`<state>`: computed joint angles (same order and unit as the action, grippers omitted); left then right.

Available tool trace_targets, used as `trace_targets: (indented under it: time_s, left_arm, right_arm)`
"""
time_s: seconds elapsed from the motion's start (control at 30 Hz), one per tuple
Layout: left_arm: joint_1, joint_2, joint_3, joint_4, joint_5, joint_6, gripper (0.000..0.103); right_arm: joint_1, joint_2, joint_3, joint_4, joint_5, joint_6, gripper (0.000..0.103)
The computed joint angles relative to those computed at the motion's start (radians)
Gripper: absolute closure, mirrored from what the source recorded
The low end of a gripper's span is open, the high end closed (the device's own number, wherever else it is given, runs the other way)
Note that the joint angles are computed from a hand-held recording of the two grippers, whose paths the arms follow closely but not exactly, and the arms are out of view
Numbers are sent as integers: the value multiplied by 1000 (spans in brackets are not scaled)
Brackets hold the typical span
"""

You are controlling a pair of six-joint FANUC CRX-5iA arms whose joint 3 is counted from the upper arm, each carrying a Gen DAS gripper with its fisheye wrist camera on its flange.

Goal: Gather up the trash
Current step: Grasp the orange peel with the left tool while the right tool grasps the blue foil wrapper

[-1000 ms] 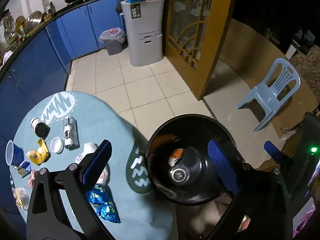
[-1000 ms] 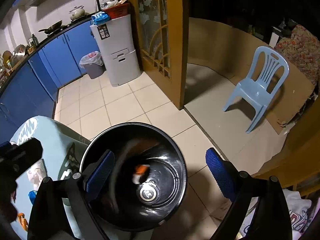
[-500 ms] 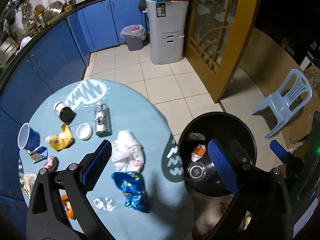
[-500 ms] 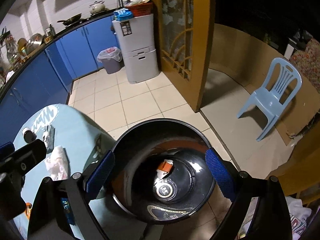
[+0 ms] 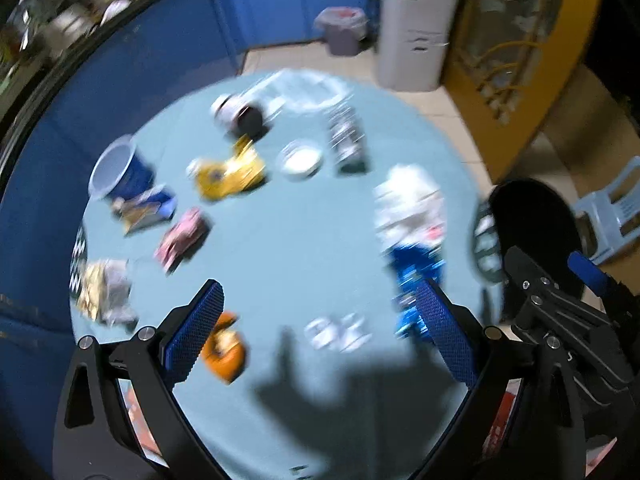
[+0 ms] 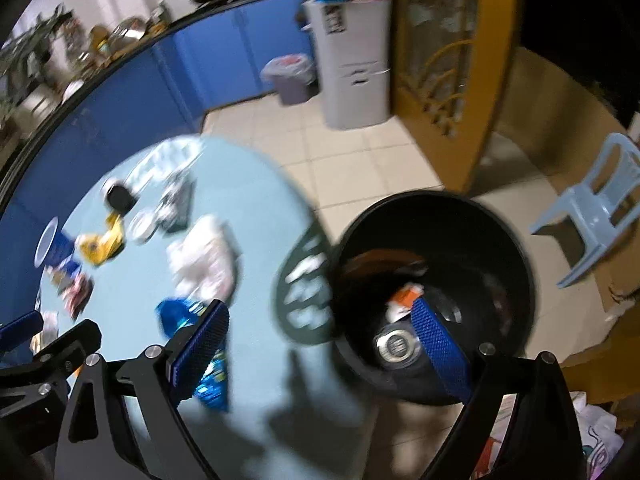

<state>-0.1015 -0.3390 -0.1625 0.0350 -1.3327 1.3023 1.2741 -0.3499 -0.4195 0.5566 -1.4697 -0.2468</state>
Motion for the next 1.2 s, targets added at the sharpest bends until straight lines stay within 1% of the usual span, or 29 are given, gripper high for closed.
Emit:
trace_targets:
  time_s: [0.1,0.27,0.33,0.4,0.43,0.47,0.53,0.57,0.6,0.67,0.77,0.8,0.97,1.0,1.07,1.1,1.13,1.17,1.2]
  left_arm:
    - [59,-11,-21,-6,-21,-12,8]
    - [171,-32,-66,-2,-53,-59,8]
    - [203,-28,-79,6,-64,-71,12]
    - [231,-23,-92,15,-80,-90,22]
    - [244,-15,-98,18,-95,-100,25]
    - [251,-7,-101,20,-109,-108,31]
    - [262,15,-106,21,-141,-116,36]
    - [267,23,-108,23,-149,-118,41]
    - [272,23,-111,26,-148,-122,41]
    - [280,5,-122,41,-122,-142,41]
    - [287,16,-124,47,-131,-140,42]
    - [289,11,-126,50,-124,-143,44]
    - [300,2,-130,54,-120,-150,64]
    - [303,3,-128,54,-125,-151,65]
    - [303,9,-120,54,-132,-145,67]
    - [303,7,-120,54,-135,-144,69]
    - [303,9,-119,54,-137,-144,71]
    - [300,17,-113,53,-137,-140,75]
    - [301,19,-111,52,-138,-141,76]
  right_arm:
    - [-11,53,31,-33,62,54,13]
    - [-18,123,80,-68,101,129,13]
    - [-18,145,97,-81,109,150,13]
    - [-21,168,116,-93,110,176,13]
    - [-22,183,129,-102,110,191,13]
    - [-23,193,135,-106,110,198,13]
    - [-23,213,151,-115,107,214,13]
    - [-22,217,155,-117,104,216,13]
    - [-24,223,160,-119,104,220,13]
    - [-26,234,170,-123,102,226,13]
    - [-31,246,180,-133,99,237,13]
    - [-33,249,183,-139,101,243,13]
    - [-34,257,183,-131,115,254,13]
    - [-34,261,185,-127,116,259,13]
    - [-34,264,187,-125,129,267,17]
    - [-33,262,184,-124,138,269,24]
    - [-32,261,184,-124,143,272,35]
    - [-32,262,185,-129,147,282,43]
    - [-33,264,187,-134,146,289,54]
